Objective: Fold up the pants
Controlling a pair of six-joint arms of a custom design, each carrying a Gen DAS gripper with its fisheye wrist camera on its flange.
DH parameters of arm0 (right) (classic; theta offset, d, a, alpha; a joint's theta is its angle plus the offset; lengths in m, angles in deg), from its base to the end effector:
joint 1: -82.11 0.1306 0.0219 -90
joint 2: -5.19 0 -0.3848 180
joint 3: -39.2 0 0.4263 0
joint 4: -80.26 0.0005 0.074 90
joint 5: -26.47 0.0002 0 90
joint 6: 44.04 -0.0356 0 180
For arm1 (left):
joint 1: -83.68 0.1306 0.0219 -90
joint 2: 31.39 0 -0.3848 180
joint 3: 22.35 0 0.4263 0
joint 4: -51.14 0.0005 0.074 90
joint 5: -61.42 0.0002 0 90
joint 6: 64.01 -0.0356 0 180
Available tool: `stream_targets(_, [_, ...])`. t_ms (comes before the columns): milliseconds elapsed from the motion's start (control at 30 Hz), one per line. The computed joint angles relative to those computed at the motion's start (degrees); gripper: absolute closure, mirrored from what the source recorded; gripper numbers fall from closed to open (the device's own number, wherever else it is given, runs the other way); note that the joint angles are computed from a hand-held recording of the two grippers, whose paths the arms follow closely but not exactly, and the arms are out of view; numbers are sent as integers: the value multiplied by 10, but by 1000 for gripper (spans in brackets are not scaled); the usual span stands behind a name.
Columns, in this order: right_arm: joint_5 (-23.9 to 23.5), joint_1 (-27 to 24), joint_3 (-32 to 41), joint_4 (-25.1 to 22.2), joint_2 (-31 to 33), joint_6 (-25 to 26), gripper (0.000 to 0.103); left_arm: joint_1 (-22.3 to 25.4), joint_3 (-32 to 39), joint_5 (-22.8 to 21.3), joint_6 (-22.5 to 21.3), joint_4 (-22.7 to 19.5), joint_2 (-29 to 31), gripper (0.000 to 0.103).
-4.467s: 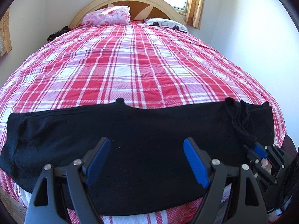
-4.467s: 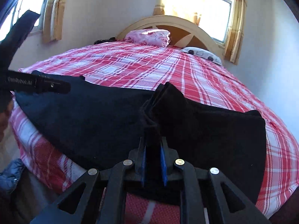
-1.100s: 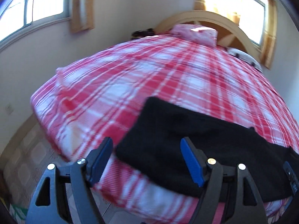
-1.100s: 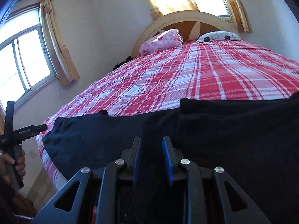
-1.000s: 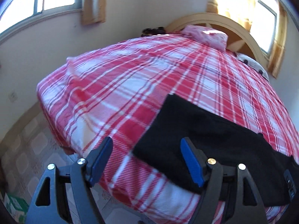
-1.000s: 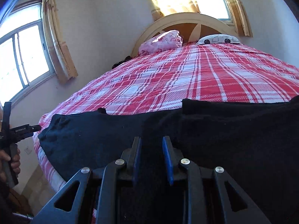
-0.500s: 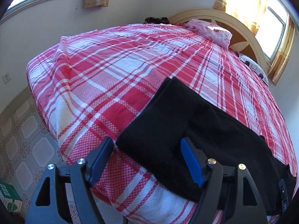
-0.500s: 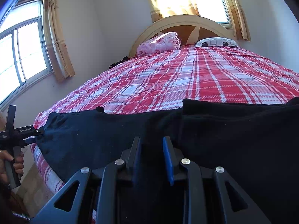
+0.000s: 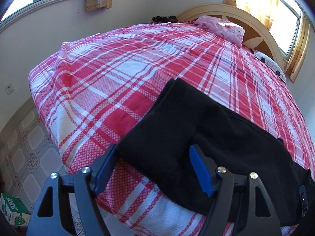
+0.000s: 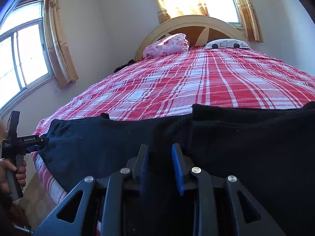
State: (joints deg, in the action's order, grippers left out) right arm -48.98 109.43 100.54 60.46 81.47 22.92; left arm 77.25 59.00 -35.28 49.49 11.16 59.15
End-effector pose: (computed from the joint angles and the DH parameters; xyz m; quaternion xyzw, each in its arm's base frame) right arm 0.3877 0.1897 0.3325 0.0259 0.8804 0.0942 0.4640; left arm 0.5149 -0.0543 0.3644 -0.1590 0.9222 -0.0370 0.3506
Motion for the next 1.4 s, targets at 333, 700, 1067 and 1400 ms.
stream_targets(333, [1, 1, 1, 1, 2, 0, 74, 2, -13, 1, 20, 20, -8, 51])
stream_targets(700, [-7, -2, 0, 4, 1, 0, 74, 5, -5, 13, 42, 7, -12, 52])
stream_targets(1067, [-14, -4, -4, 12, -1, 3, 74, 39, -44, 34, 67, 58, -59, 44])
stream_targets(1400, [-16, -6, -4, 12, -1, 6, 74, 10, -66, 111, 149, 49, -58, 46])
